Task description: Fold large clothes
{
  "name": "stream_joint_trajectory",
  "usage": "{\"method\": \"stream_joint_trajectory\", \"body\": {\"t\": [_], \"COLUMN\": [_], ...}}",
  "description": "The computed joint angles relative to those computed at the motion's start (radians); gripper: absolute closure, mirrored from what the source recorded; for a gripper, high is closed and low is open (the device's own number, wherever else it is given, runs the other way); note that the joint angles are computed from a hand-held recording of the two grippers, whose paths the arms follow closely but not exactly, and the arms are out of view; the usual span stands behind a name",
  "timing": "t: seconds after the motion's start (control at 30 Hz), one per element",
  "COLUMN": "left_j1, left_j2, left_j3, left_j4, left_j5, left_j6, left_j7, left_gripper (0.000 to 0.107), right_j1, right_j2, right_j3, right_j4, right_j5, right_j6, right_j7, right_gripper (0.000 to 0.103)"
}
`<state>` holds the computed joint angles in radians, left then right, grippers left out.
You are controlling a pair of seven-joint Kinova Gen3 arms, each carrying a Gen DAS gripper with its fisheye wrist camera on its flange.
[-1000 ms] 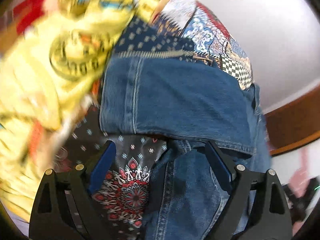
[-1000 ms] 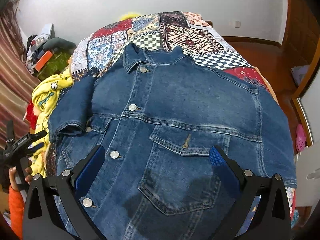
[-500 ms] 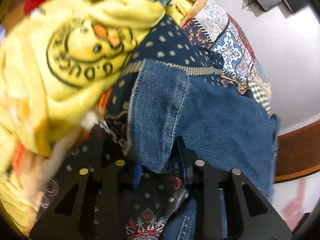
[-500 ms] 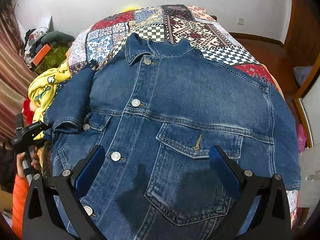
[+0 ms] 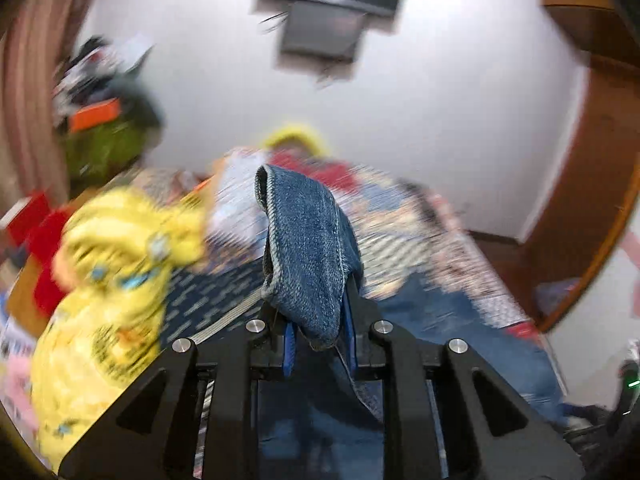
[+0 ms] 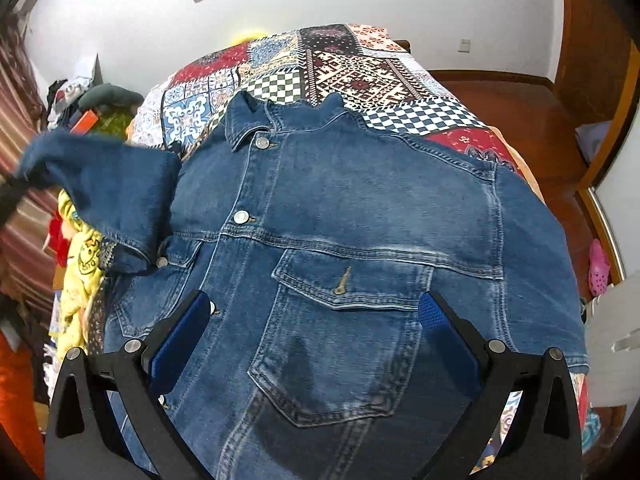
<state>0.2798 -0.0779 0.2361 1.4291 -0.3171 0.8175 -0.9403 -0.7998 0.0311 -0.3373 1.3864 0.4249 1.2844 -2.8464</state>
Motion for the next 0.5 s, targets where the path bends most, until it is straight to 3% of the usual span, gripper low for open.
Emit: {"method": "stream_joint_trajectory", "body": {"t": [0.13,0.27,0.5], "left_j1": [0.073,0.208,0.369], "left_j2": [0.099,0.232,0.428], "left_j3": [0.031,0.048,0.04], "left_j4": [-0.168,-0.297,-0.399], "left_j5": [0.079,0.032,0.053], "left_j6": [0.036,0.101,0.242], "left_j7": [-0.093,-0.107,-0.173], "left_gripper": [0.089,0.089,0.089], "right_j1": [0.021,0.057,0.142], "right_j2": [-0.037,-0.087,-0.163], "right_j3": [0.001,-0.012,-0.047], "right_j4": [0.025,0.058,0.122], "right_j5": [-0.002,-0.005,-0.039], "right_j6": [-0.008,-0.013,-0.001], "right_j7": [0.007,0.005,0.0], "right_gripper": [0.0,0.0,0.0]}}
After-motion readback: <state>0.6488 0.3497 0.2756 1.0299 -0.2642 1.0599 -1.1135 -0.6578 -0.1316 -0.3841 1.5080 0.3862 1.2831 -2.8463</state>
